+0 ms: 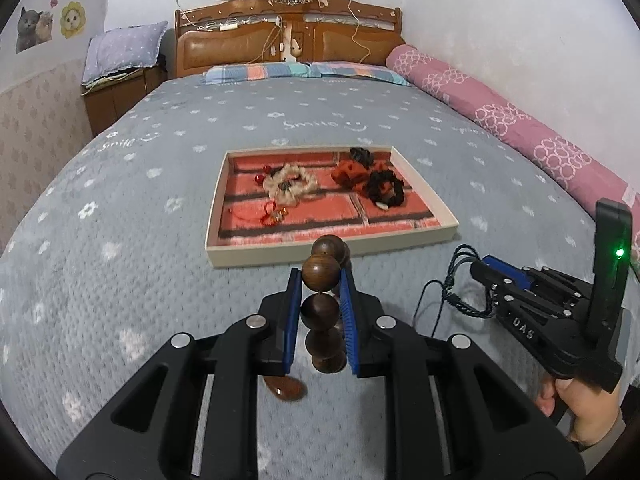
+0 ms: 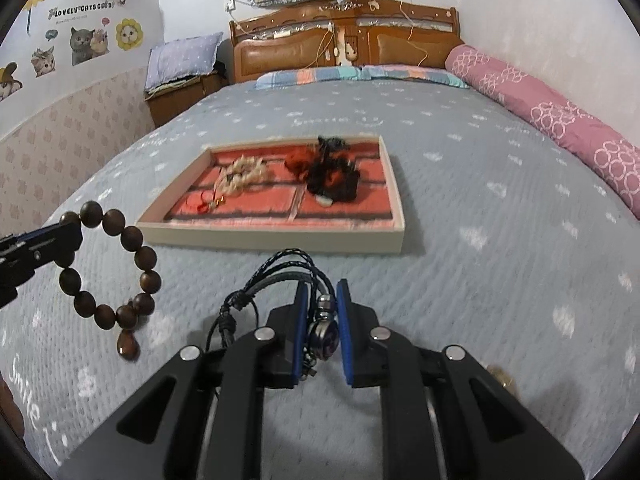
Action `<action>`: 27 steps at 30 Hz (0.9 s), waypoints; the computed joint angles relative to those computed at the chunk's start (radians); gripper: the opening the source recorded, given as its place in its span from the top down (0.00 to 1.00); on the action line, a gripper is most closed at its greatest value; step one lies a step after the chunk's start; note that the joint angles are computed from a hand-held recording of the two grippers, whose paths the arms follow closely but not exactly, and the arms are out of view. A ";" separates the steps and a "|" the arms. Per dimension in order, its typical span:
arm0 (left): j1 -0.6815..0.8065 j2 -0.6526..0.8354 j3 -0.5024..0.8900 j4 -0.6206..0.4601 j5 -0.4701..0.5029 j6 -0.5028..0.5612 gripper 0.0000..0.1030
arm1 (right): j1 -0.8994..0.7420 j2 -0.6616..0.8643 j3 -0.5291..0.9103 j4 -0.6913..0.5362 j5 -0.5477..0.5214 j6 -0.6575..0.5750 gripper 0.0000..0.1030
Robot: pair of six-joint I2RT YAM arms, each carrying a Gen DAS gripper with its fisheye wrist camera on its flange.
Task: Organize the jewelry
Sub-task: 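Carry the bead bracelet in left tool while right tool carries the braided bracelet over the tray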
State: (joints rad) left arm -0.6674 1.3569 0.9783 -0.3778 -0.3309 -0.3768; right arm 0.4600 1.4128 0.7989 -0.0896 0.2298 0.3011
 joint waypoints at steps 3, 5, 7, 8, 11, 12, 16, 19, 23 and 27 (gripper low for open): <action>0.018 0.035 0.046 -0.001 -0.009 0.022 0.83 | -0.022 0.019 0.052 -0.010 0.001 -0.027 0.85; 0.039 0.058 0.080 0.001 -0.002 0.035 0.83 | -0.037 0.038 0.095 -0.018 -0.003 -0.042 0.85; 0.062 0.082 0.114 0.004 0.005 0.049 0.82 | -0.054 0.065 0.149 -0.028 -0.008 -0.055 0.85; 0.077 0.099 0.136 0.008 0.013 0.055 0.82 | -0.061 0.076 0.171 -0.033 -0.011 -0.059 0.85; 0.117 0.161 0.206 0.019 0.034 0.070 0.82 | -0.080 0.117 0.243 -0.041 -0.013 -0.076 0.85; 0.128 0.175 0.222 0.023 0.042 0.076 0.82 | -0.085 0.138 0.275 -0.045 -0.009 -0.083 0.85; 0.178 0.271 0.324 0.045 0.073 0.095 0.82 | -0.115 0.228 0.383 -0.046 -0.020 -0.093 0.85; 0.210 0.340 0.373 0.073 0.092 0.104 0.82 | -0.132 0.293 0.442 -0.040 -0.026 -0.095 0.85; 0.251 0.448 0.436 0.100 0.122 0.113 0.82 | -0.153 0.407 0.531 -0.035 -0.029 -0.098 0.85; 0.287 0.544 0.483 0.136 0.176 0.088 0.82 | -0.167 0.489 0.571 -0.015 -0.031 -0.056 0.85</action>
State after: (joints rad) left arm -0.3804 1.9013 1.4609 -0.2418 -0.1546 -0.2890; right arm 0.2933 1.9020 1.3695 -0.1047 0.1984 0.2452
